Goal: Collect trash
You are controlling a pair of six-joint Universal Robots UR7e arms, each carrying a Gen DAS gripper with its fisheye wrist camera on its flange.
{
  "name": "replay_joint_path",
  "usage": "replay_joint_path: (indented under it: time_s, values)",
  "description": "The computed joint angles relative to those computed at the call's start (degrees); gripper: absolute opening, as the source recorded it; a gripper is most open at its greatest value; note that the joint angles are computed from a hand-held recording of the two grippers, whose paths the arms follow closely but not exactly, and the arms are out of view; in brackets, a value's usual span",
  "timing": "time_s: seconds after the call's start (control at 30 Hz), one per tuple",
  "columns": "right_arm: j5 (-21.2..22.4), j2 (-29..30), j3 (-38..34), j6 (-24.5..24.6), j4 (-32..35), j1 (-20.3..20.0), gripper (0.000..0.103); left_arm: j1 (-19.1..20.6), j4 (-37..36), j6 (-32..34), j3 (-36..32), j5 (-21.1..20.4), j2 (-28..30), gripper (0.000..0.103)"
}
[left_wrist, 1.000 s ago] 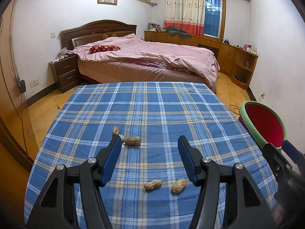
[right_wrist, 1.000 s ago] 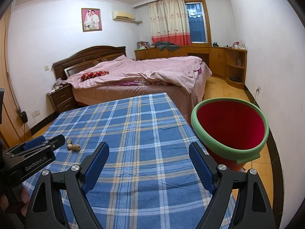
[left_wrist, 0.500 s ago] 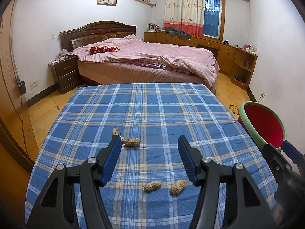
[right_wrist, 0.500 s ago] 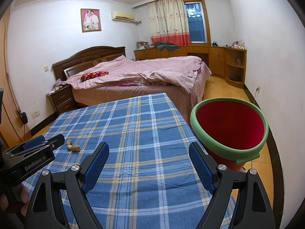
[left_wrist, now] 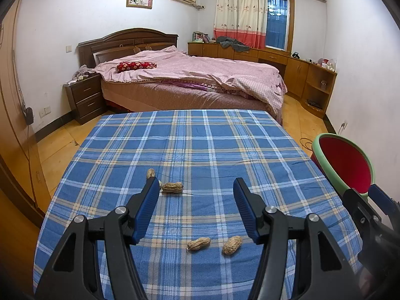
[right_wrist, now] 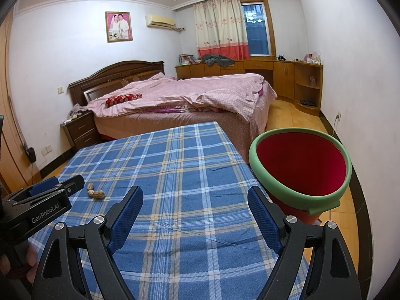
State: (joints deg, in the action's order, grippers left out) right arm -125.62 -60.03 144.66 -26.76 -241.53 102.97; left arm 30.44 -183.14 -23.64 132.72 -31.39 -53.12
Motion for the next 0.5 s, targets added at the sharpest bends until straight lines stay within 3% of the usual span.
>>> replay_joint_path:
  time_s: [0.5]
  values:
    - [0.17,-0.33,0.09,-0.06,-0.12,-0.20,0.086,-0.09,-0.21,0.09,0.05,0.09,0.02,0.061]
